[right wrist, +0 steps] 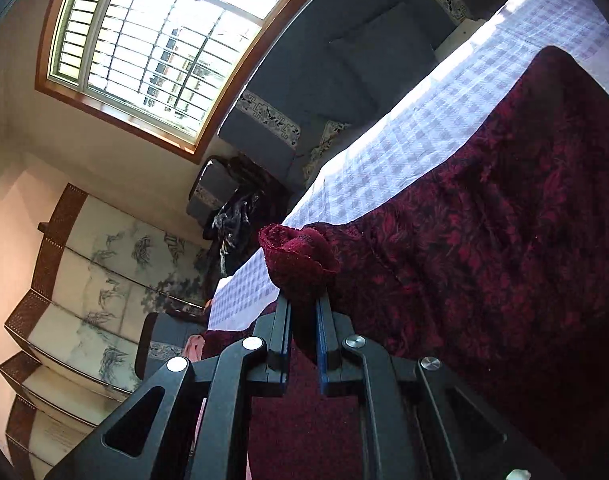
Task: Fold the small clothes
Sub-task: 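Lift the sleeve cuff with the right gripper and fold it across the sweater body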
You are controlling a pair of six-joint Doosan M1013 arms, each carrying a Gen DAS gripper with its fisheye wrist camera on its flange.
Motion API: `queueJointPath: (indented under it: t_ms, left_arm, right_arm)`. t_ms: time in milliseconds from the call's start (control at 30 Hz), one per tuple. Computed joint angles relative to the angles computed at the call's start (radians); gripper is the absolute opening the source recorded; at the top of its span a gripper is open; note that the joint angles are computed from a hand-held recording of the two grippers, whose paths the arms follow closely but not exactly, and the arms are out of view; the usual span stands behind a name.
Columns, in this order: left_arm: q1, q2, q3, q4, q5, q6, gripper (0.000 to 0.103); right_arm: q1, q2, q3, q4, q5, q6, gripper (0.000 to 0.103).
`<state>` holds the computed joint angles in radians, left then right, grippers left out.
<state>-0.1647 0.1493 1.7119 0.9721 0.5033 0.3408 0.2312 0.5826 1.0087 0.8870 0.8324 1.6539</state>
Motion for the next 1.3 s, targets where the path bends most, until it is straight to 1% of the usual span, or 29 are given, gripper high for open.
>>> queueJointPath:
  t_ms: [33, 67, 100, 133, 233, 300, 433, 600, 900, 1000, 1100, 1167, 1233, 1300]
  left_arm:
    - [0.010, 0.000, -0.001, -0.060, -0.015, 0.028, 0.103]
    - [0.016, -0.005, 0.003, -0.067, -0.038, 0.032, 0.103]
    - [0.014, -0.008, 0.010, -0.025, -0.040, -0.015, 0.103]
    - [0.014, -0.009, 0.013, -0.014, -0.043, -0.028, 0.103]
    - [0.016, -0.008, 0.013, -0.047, -0.061, 0.018, 0.103]
    - [0.016, -0.008, 0.013, -0.053, -0.066, 0.024, 0.103]
    - [0.017, -0.009, 0.014, -0.060, -0.074, 0.026, 0.103]
    - [0.021, -0.009, 0.011, -0.081, -0.081, 0.037, 0.103]
    - [0.023, -0.010, 0.011, -0.085, -0.079, 0.032, 0.103]
    - [0.023, -0.010, 0.012, -0.082, -0.080, 0.029, 0.103]
    - [0.023, -0.010, 0.011, -0.085, -0.080, 0.032, 0.103]
    - [0.021, -0.012, 0.012, -0.083, -0.075, 0.026, 0.103]
    - [0.022, -0.014, 0.014, -0.081, -0.076, 0.020, 0.103]
    - [0.022, -0.015, 0.014, -0.079, -0.074, 0.015, 0.103]
  right_arm:
    - [0.018, 0.014, -0.016, 0.002, 0.009, 0.003, 0.010]
    - [0.036, 0.029, -0.035, 0.004, 0.018, 0.007, 0.010]
    - [0.052, 0.043, -0.053, 0.008, 0.025, 0.010, 0.010]
    - [0.066, 0.055, -0.067, 0.009, 0.031, 0.017, 0.010]
    - [0.106, 0.087, -0.106, -0.020, 0.039, 0.049, 0.010]
    - [0.122, 0.104, -0.125, -0.039, 0.045, 0.068, 0.010]
    - [0.138, 0.117, -0.125, -0.049, 0.045, 0.087, 0.010]
    - [0.144, 0.131, -0.141, -0.064, 0.056, 0.099, 0.010]
    - [0.145, 0.142, -0.138, -0.045, 0.068, 0.085, 0.011]
    - [0.147, 0.148, -0.138, -0.038, 0.078, 0.080, 0.014]
    - [0.144, 0.158, -0.154, -0.023, 0.111, 0.077, 0.017]
    - [0.140, 0.158, -0.160, -0.014, 0.140, 0.050, 0.023]
    - [0.133, 0.143, -0.151, -0.016, 0.163, 0.005, 0.026]
    - [0.120, 0.109, -0.112, -0.025, 0.157, -0.050, 0.028]
